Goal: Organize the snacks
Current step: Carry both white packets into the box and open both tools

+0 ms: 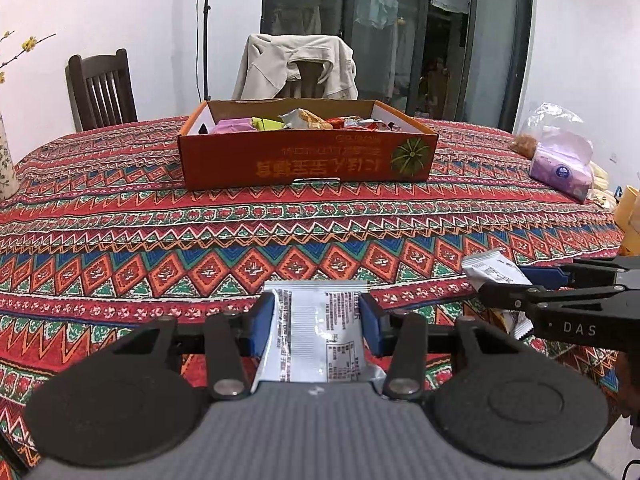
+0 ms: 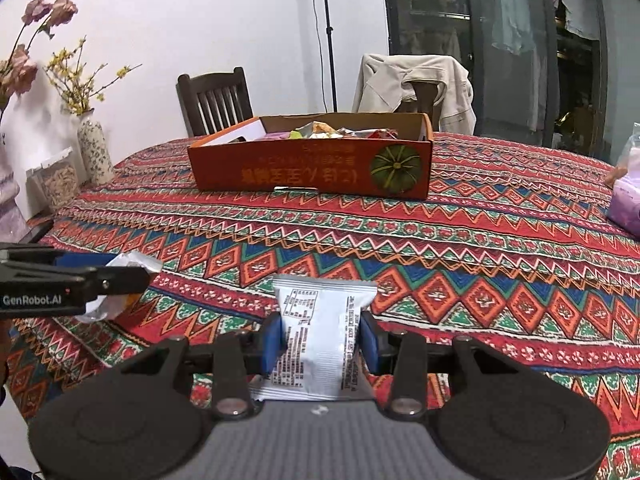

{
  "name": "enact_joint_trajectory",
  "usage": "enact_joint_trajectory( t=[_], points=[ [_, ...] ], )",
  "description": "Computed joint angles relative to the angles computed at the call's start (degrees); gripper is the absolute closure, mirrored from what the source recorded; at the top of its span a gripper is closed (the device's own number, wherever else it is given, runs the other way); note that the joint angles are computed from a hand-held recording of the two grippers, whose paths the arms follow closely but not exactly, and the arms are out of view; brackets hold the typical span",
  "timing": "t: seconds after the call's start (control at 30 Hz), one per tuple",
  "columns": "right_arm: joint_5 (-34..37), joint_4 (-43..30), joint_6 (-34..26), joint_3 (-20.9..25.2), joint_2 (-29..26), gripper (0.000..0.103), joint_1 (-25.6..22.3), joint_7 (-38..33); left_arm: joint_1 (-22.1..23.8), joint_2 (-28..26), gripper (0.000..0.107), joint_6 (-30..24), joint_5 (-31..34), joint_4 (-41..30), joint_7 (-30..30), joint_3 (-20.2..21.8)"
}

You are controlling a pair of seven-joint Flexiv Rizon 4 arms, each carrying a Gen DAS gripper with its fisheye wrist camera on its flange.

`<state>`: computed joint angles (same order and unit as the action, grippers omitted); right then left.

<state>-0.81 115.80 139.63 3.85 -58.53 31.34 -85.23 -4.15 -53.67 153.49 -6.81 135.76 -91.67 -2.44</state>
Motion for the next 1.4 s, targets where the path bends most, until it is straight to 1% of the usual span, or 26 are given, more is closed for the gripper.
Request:
enact_joint_trajectory(
  t=[0.13,0.27,0.4,0.47,0.53,0.6,0.67,0.8,0.87,0.93,1.03,1.1,1.13,1.17,1.2,1.23,1.33,1.4],
  points=[
    [-0.57,-0.71,-0.26,0.17,-0.49,0.063,-0.63,0.45,-0.11,0.22,0.061,-1.17,-0.52,-0.59,0.17,-0.13],
    [-1.31,-1.40,-0.40,0.31,-0.77,0.063,-1.20,1.02,1.46,0.49,0.061,-3.24,1.11,-1.85,-0.21,-0.66],
    [-3.58,-2.80,-1.37,0.26,-0.46,0.063,-2.48,1.50,5.22,1.59,0.061,-6.05,6.13,-4.87,-1.12,-2.11],
    [-5.37,-4.23,-2.05,0.06,-0.03,0.063,-3.37,1.53,8.09,2.27,0.061,-7.64,10.20,-7.74,-1.97,-3.57],
    [-6.02,-6.60,-2.75,-0.92,0.24,0.063,-3.36,0.78,9.59,2.69,0.061,-9.35,12.22,-11.02,-2.31,-4.41],
    [-6.86,-9.94,-3.63,-1.70,0.11,0.063,-3.66,0.19,10.22,2.81,0.061,-11.97,12.78,-15.21,-2.03,-4.93],
    [-9.14,-13.90,-5.95,-1.58,-0.35,0.063,-5.02,0.85,11.17,2.60,0.061,-16.49,13.01,-20.45,-1.73,-5.91],
    [-16.16,-24.76,-12.52,0.36,-3.19,0.063,-9.17,5.39,14.05,0.46,0.061,-27.55,13.52,-30.81,-2.14,-9.70],
    [-19.66,-31.30,-16.54,1.47,-5.67,0.063,-10.83,8.37,14.42,-1.23,0.061,-31.76,12.92,-35.46,-1.57,-10.95],
    [-21.59,-38.41,-21.07,1.49,-8.64,0.063,-11.03,10.79,12.81,-3.07,0.061,-34.83,9.94,-39.81,-0.64,-10.28],
    [-21.41,-47.78,-26.50,-0.38,-13.09,0.063,-9.49,12.82,10.31,-6.00,0.061,-37.57,6.32,-45.32,1.34,-8.73],
    [-22.66,-52.72,-30.20,-0.01,-15.77,0.063,-9.48,13.67,10.75,-7.62,0.060,-39.56,5.45,-47.58,2.15,-9.86],
    [-23.37,-54.38,-31.67,0.37,-16.75,0.062,-9.56,13.82,11.53,-8.37,0.059,-40.29,5.53,-48.26,2.37,-11.04],
    [-22.36,-54.83,-32.03,-1.07,-17.13,0.059,-8.60,13.99,11.86,-8.88,0.058,-40.86,5.13,-48.59,2.42,-11.59],
    [-20.67,-55.25,-32.28,-3.49,-17.51,0.059,-7.14,14.18,12.38,-9.10,0.057,-41.37,5.43,-48.63,2.87,-12.19],
    [-20.03,-55.27,-32.16,-4.38,-17.70,0.059,-6.61,14.06,13.46,-9.29,0.056,-41.93,6.58,-48.46,3.71,-13.34],
    [-21.27,-54.73,-31.46,-2.13,-17.75,0.056,-8.07,13.42,14.41,-8.83,0.055,-41.69,7.21,-47.27,4.90,-14.04],
    [-19.89,-53.70,-30.03,-3.30,-17.04,0.056,-7.59,13.41,14.75,-7.92,0.055,-40.49,7.28,-45.79,4.94,-14.18]
  ],
)
